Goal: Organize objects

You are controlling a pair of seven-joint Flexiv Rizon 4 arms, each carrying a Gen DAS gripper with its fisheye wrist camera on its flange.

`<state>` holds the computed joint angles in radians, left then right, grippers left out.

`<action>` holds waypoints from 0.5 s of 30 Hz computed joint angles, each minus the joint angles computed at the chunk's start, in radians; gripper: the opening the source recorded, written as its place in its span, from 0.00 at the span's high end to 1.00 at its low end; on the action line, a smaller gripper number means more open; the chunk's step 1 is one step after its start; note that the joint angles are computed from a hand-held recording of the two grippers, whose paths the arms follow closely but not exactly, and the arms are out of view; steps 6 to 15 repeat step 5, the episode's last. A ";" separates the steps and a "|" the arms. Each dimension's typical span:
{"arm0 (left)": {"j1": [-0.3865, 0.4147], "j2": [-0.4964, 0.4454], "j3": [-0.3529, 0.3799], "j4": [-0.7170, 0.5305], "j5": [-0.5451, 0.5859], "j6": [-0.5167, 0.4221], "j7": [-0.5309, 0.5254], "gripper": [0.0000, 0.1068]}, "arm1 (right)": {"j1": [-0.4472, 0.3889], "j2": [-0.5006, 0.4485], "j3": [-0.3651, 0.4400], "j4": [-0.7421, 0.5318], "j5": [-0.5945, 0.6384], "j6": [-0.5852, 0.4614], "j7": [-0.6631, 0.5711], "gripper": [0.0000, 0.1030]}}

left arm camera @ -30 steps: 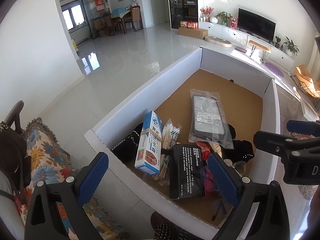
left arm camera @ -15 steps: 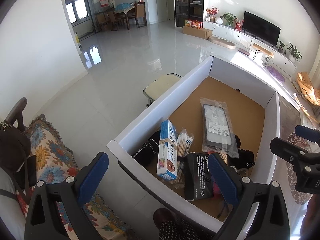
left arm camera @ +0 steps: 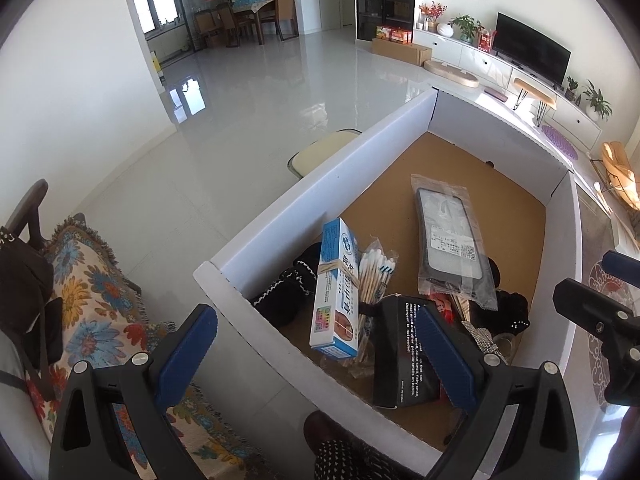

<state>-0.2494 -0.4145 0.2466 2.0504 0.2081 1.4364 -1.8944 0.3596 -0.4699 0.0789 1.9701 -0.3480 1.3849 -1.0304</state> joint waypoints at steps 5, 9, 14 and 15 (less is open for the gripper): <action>-0.012 -0.005 0.011 0.015 -0.011 0.051 -0.021 0.05 | 0.013 0.001 -0.014 0.003 -0.014 0.010 0.008 0.00; -0.012 -0.005 0.011 0.015 -0.011 0.051 -0.021 0.05 | 0.013 0.001 -0.014 0.003 -0.014 0.010 0.008 0.00; -0.012 -0.005 0.011 0.015 -0.011 0.051 -0.021 0.05 | 0.013 0.001 -0.014 0.003 -0.014 0.010 0.008 0.00; -0.012 -0.005 0.011 0.015 -0.011 0.051 -0.021 0.05 | 0.013 0.001 -0.014 0.003 -0.014 0.010 0.008 0.00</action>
